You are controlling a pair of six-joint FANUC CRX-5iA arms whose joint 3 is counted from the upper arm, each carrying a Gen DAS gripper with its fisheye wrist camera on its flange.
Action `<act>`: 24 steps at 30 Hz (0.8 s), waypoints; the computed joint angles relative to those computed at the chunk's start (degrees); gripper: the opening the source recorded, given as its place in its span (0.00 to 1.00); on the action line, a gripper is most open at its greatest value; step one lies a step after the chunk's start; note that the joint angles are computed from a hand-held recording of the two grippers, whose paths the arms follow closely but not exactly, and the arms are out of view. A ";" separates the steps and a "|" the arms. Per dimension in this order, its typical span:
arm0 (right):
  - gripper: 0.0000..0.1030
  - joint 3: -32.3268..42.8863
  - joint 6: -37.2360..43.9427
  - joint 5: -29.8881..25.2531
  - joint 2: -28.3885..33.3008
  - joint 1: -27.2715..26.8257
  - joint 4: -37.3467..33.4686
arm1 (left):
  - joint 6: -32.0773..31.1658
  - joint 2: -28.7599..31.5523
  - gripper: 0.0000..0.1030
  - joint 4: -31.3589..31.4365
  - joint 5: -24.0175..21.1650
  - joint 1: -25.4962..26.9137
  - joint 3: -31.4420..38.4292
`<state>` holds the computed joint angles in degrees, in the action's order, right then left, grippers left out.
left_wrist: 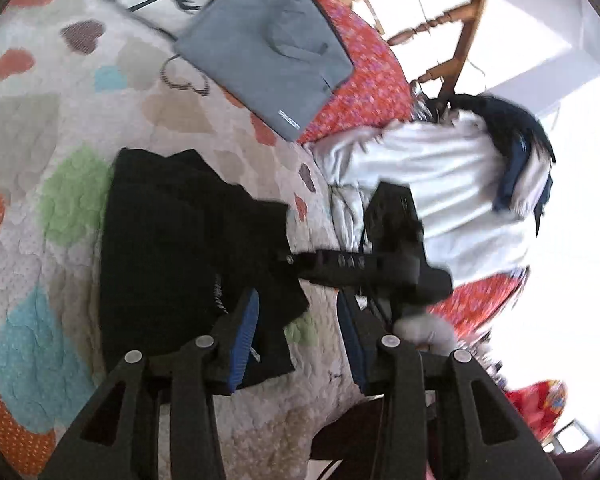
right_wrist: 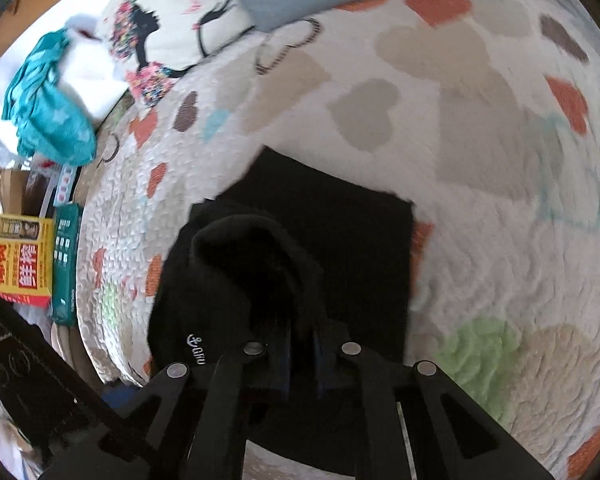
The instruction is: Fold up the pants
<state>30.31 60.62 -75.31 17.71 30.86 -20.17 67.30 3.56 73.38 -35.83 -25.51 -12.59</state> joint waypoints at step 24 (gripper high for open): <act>0.07 -12.48 5.11 11.66 -8.65 4.35 0.19 | 15.53 -0.70 0.42 -8.39 4.40 2.16 -1.68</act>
<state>17.83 65.73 -63.66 9.06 35.21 -19.98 82.83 2.86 64.98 -31.43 -23.35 -14.27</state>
